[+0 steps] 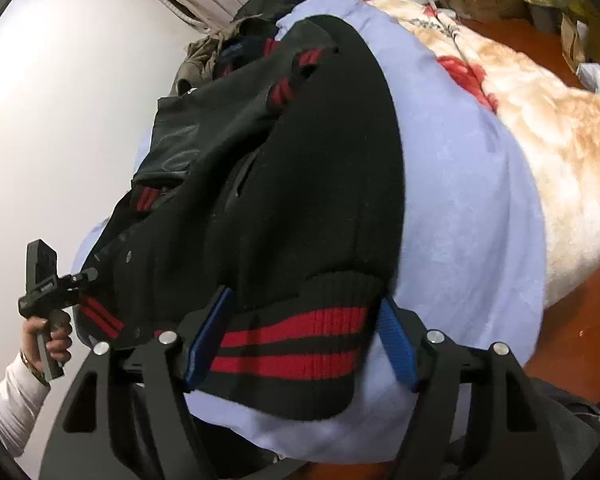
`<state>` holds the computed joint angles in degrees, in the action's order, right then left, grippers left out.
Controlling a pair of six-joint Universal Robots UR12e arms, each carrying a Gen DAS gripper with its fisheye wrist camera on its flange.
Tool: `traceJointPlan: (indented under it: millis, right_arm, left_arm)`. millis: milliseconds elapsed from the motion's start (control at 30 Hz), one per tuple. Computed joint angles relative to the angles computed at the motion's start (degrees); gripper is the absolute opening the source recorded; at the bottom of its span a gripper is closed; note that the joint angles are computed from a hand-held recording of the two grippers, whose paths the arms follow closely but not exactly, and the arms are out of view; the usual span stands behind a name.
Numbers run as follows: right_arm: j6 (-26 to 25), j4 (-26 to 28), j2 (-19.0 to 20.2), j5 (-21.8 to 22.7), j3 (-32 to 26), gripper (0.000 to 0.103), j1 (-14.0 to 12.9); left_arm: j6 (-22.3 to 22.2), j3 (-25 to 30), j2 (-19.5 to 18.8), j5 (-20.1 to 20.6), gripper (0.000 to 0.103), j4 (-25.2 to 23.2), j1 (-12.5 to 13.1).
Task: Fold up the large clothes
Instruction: 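Grasp the ribbed hem with the left gripper beside the right gripper, then lift the hem with both grippers and fold it toward the collar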
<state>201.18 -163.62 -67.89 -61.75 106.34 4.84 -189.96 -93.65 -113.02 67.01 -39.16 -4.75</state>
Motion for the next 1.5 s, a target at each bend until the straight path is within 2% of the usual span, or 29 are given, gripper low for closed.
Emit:
traceJointPlan:
  millis: [67,133,200,267,300,333,367,433,533,600,700,733,833,900,1000,1133,1267,1367,1433,1500]
  right_arm:
    - [1.0,-2.1,0.1,2.5,0.3,0.07,-0.2]
    - [4.6,-10.1,0.6,8.2,1.7,0.07,-1.1]
    - [7.6,-13.7,1.0,9.7,1.9,0.07,-1.5]
    - [8.6,-11.0,1.1,7.3,1.2,0.07,-1.3]
    - [8.3,-8.1,1.2,4.4,0.4,0.071,-0.8]
    - [8.0,-5.8,1.5,2.3,-0.4,0.071,-0.3]
    - [7.7,-4.4,1.9,1.5,-1.0,0.071,-0.1]
    - [6.4,-1.3,2.7,-1.0,-2.6,0.071,0.8]
    - [6.9,0.1,2.8,-1.0,-3.6,0.076,1.0]
    - [9.0,-4.1,2.4,2.3,-2.7,0.075,0.4]
    - [11.0,-12.7,1.9,5.0,-0.9,0.073,-0.1]
    - [10.7,-13.5,1.7,4.6,-0.7,0.072,-0.1]
    - [8.8,-10.4,1.3,1.5,-0.3,0.056,0.2]
    - [8.6,-7.9,1.5,0.4,0.1,0.039,0.0]
    - [9.7,-8.7,2.5,3.2,0.6,0.037,-0.9]
    - [10.6,-10.8,4.2,6.3,0.2,0.041,-1.6]
    - [6.9,-9.4,4.8,4.3,-0.6,0.041,-0.7]
    - [8.4,-10.1,5.1,5.5,-0.7,0.042,-0.7]
    - [10.5,-11.1,5.6,7.0,-0.7,0.042,-1.0]
    - [10.2,-10.5,5.6,6.5,-0.9,0.041,-0.8]
  left_arm:
    - [-0.6,-0.4,0.3,1.7,0.076,0.7,-0.5]
    - [-1.2,-1.1,0.9,2.9,0.076,1.8,-0.8]
    - [-1.7,-2.5,1.6,2.4,0.076,3.1,-0.9]
    - [-0.9,-2.8,1.5,0.0,0.076,0.9,-0.6]
    - [0.0,-2.7,1.1,-2.6,0.076,-2.1,-0.5]
    - [0.6,-2.4,0.6,-3.1,0.076,-3.8,-0.6]
    - [1.0,-2.4,0.4,-1.7,0.076,-3.5,-1.0]
    - [0.1,-2.9,0.3,0.2,0.076,0.3,-1.6]
    - [-6.5,-3.5,0.2,-2.0,0.076,5.3,-0.9]
    - [-9.6,-3.7,0.2,-3.3,0.074,7.0,-0.4]
    - [-11.3,-4.3,0.4,-3.5,0.062,7.3,0.2]
    - [-11.7,-4.6,0.5,-3.3,0.056,7.1,0.5]
    - [-13.2,-6.0,0.7,-2.8,0.051,8.6,1.1]
    - [-14.4,-7.2,1.1,-2.8,0.047,11.5,1.2]
    - [-14.2,-7.8,1.6,-0.4,0.043,14.2,0.6]
    - [-16.1,-8.1,1.4,-1.4,0.042,16.3,1.0]
    - [-18.0,-9.0,1.4,-1.9,0.042,18.1,1.2]
    - [-19.5,-9.6,1.6,-1.3,0.044,19.7,1.2]
    - [-19.9,-9.6,1.7,-1.2,0.044,19.4,1.2]
    - [-18.7,-8.5,1.7,-0.1,0.041,16.0,0.7]
